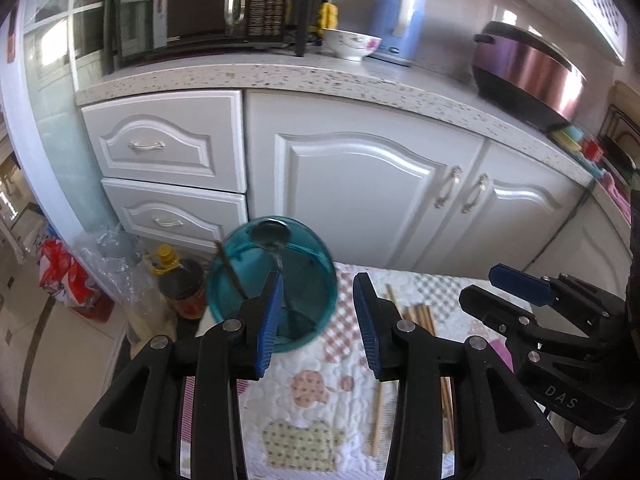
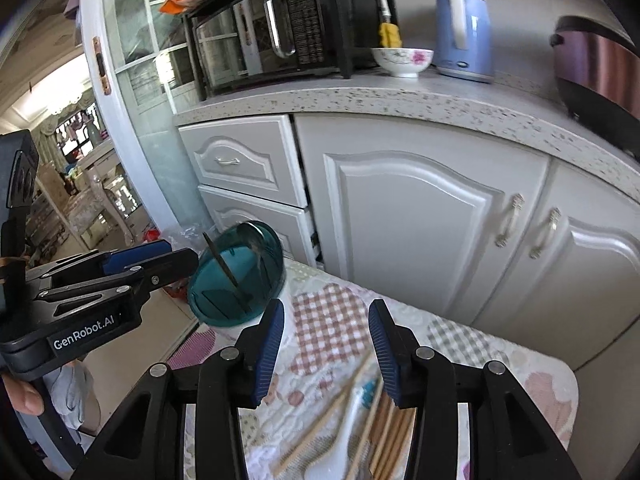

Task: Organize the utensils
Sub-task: 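Drop the chopstick and spoon into the holder by opening both tools, then move both tools back to the remaining chopsticks on the quilt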

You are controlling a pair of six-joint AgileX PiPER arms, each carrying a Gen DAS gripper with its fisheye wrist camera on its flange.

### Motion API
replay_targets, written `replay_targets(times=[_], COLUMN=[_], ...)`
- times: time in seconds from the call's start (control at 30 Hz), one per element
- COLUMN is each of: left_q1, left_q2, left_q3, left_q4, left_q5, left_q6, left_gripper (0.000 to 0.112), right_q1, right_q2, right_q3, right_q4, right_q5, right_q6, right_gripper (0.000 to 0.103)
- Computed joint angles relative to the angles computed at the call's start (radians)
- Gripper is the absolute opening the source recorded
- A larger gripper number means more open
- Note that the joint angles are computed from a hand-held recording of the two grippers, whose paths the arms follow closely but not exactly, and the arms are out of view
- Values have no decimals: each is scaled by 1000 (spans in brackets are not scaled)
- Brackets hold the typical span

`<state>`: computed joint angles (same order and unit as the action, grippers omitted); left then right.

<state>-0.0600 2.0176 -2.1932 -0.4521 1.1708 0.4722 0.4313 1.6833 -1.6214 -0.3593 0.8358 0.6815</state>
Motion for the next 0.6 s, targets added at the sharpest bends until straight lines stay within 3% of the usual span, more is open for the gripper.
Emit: replay_targets(times=[0.23,0.37,0.6], left_q1=[-50,-80,-116], left_q2=[-76,-101,-109], left_q3=[128,170,197], left_q4=[-5,-3,9], left_q5=[-44,-54,-52], left_q6=[21,27,20], left_gripper=[37,38,39], right_q1=[2,8,-26], right_q2=[-102,-149,-213], right_q3=[112,162,259], right_q4=[-59,-103,-87], right_q5=[20,43,33], right_q6=[81,121,135], right_gripper=[43,58,58])
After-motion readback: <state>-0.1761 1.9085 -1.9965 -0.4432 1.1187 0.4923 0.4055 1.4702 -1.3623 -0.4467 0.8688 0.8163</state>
